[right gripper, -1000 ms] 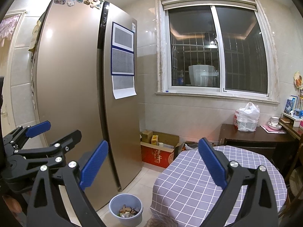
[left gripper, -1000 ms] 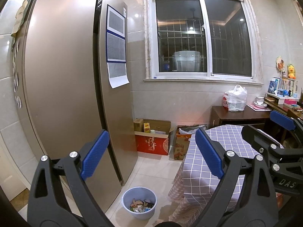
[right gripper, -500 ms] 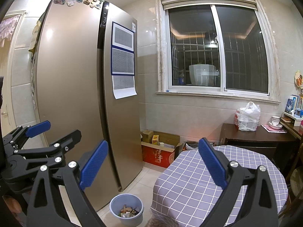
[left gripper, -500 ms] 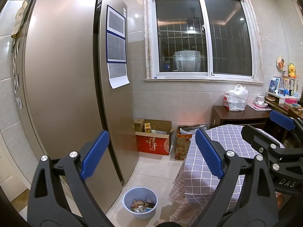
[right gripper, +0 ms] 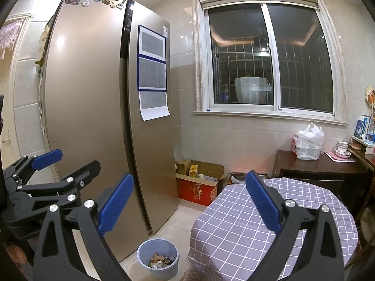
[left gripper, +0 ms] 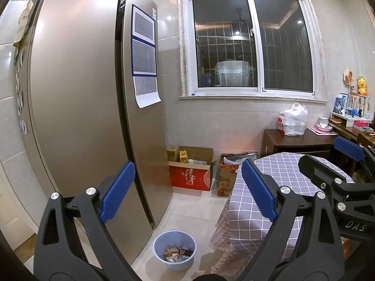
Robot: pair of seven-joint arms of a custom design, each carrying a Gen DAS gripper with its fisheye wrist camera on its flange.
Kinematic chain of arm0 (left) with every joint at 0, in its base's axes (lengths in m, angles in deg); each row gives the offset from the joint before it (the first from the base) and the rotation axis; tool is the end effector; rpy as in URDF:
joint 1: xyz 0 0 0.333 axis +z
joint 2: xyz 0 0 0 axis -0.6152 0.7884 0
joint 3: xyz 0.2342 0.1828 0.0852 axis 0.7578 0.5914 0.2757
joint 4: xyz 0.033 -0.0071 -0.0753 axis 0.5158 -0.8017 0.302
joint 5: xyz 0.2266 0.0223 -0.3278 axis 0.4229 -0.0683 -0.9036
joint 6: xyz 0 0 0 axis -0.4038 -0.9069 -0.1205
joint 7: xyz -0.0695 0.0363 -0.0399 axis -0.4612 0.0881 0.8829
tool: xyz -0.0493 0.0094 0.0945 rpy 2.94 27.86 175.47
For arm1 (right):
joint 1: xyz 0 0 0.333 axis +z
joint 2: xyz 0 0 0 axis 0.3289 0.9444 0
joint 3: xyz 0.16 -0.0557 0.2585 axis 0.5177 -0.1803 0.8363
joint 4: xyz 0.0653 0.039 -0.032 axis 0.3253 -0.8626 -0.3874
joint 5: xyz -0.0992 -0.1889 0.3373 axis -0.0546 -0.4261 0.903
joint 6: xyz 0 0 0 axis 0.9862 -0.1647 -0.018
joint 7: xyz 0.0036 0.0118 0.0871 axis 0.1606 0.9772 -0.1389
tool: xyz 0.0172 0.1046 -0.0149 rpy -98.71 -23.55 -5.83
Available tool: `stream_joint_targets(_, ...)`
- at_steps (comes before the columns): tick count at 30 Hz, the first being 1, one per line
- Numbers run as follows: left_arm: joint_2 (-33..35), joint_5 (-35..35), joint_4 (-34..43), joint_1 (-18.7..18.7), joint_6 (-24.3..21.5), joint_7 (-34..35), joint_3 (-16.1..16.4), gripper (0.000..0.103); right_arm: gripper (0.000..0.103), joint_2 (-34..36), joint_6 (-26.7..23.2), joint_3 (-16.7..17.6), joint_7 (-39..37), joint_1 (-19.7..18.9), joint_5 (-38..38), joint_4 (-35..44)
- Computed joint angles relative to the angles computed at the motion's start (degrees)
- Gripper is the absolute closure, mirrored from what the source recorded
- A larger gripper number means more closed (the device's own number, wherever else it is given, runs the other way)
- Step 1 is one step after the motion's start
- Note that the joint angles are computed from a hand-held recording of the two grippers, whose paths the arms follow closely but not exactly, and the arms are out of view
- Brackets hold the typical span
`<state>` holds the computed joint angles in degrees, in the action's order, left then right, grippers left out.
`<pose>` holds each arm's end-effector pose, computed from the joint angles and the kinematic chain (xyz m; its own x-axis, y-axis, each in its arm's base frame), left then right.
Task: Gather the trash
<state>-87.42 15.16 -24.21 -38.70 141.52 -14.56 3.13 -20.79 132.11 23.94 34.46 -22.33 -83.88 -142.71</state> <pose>0.5191 -0.1729 0.6482 0.3509 -0.9348 -0.0540 -0.2386 -0.0335 -0.9705 0.5643 0.2616 0.6317 0.5392 -0.8421 -0.0089 -0.1757 -0.1022 -0.9791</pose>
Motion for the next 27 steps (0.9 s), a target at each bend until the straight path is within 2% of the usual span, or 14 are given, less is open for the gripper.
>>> stream_joint_targets(2, 0.0, -0.1, 0.1, -0.1, 0.0, 0.2, 0.1, 0.012, 0.008, -0.1, 0.1, -0.7, 0.0, 0.7, 0.0, 0.0)
stream_joint_targets(6, 0.2, -0.1, 0.3, 0.0, 0.0, 0.3, 0.1, 0.012, 0.008, 0.1, 0.0, 0.0, 0.1, 0.0, 0.0, 0.1)
stream_joint_targets(8, 0.1, -0.2, 0.2, 0.0, 0.1, 0.4, 0.2, 0.012, 0.008, -0.2, 0.1, -1.7, 0.1, 1.8, 0.4, 0.1)
stream_joint_targets(10, -0.2, 0.0, -0.5, 0.2, 0.5, 0.1, 0.3, 0.012, 0.008, -0.2, 0.4, -2.0, 0.2, 1.9, 0.3, -0.2)
stream_joint_targets(27, -0.8, 0.0, -1.4, 1.3, 1.8, 0.3, 0.4, 0.012, 0.008, 0.3, 0.5, -2.2, 2.4, 1.8, -2.3, -0.4)
